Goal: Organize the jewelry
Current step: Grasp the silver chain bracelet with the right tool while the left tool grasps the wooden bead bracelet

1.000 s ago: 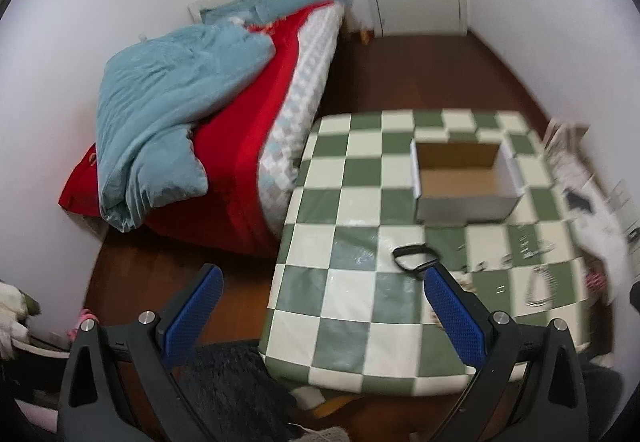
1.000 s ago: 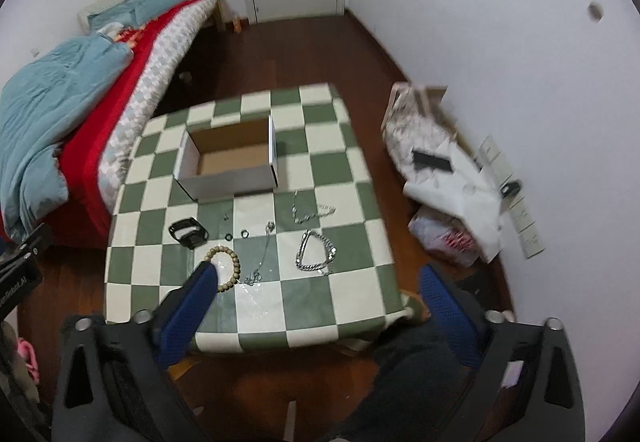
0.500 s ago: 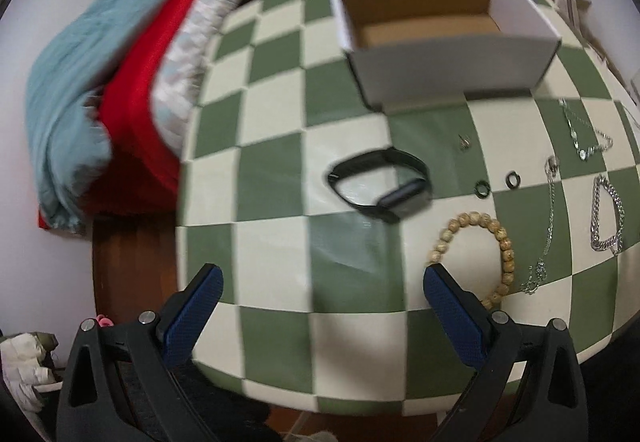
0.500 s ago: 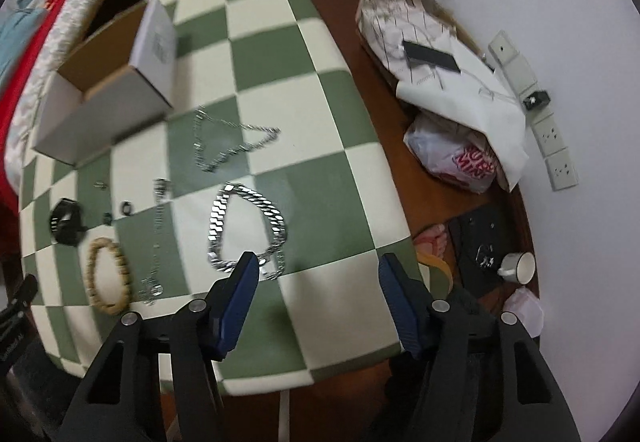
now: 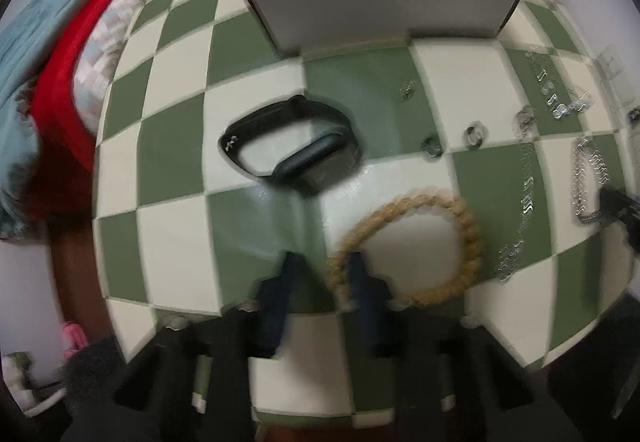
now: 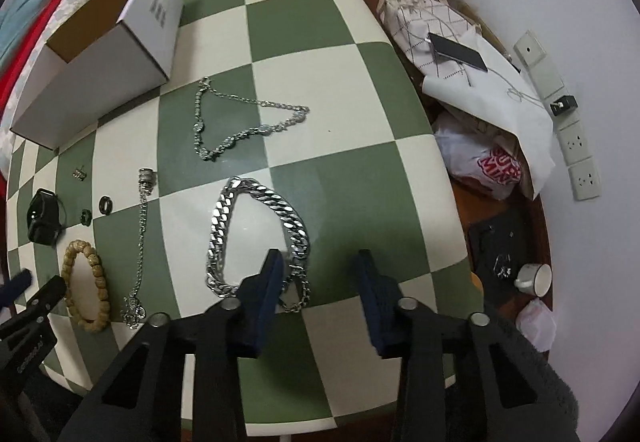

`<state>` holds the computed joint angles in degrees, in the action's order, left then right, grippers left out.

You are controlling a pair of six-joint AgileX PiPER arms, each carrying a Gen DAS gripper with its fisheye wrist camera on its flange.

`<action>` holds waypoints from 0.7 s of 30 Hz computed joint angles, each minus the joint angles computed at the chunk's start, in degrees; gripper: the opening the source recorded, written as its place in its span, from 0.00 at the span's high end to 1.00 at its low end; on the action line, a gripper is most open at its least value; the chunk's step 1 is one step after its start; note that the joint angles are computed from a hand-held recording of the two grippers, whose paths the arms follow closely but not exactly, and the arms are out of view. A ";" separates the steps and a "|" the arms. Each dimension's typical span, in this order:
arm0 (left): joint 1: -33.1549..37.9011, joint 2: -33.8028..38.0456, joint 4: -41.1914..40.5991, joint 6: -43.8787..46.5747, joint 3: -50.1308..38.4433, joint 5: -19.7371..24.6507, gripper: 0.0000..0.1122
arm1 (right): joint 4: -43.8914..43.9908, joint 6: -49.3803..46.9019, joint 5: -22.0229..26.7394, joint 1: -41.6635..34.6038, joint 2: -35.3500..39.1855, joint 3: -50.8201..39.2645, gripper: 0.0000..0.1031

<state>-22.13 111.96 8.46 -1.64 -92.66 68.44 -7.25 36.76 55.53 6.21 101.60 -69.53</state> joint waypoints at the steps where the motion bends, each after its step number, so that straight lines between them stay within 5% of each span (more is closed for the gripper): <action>1: -0.27 -0.46 0.14 0.11 1.09 -0.98 0.94 | -0.10 -0.01 -0.13 0.31 -0.03 -0.03 0.75; 2: -0.81 -0.94 0.96 -0.40 2.00 -1.56 0.94 | -0.51 0.28 -0.08 0.79 0.08 -0.26 0.92; 12: -1.46 -8.90 4.88 -5.13 5.22 -3.83 0.94 | -3.01 4.77 -0.69 1.93 -4.75 1.60 0.93; 21: 0.12 -9.92 2.75 -2.63 -4.98 -0.13 0.94 | -8.95 9.65 5.00 9.29 -11.43 -2.82 0.98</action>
<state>-22.01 102.04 11.20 -4.26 -97.64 68.31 -16.20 46.40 60.53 15.50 90.17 -72.35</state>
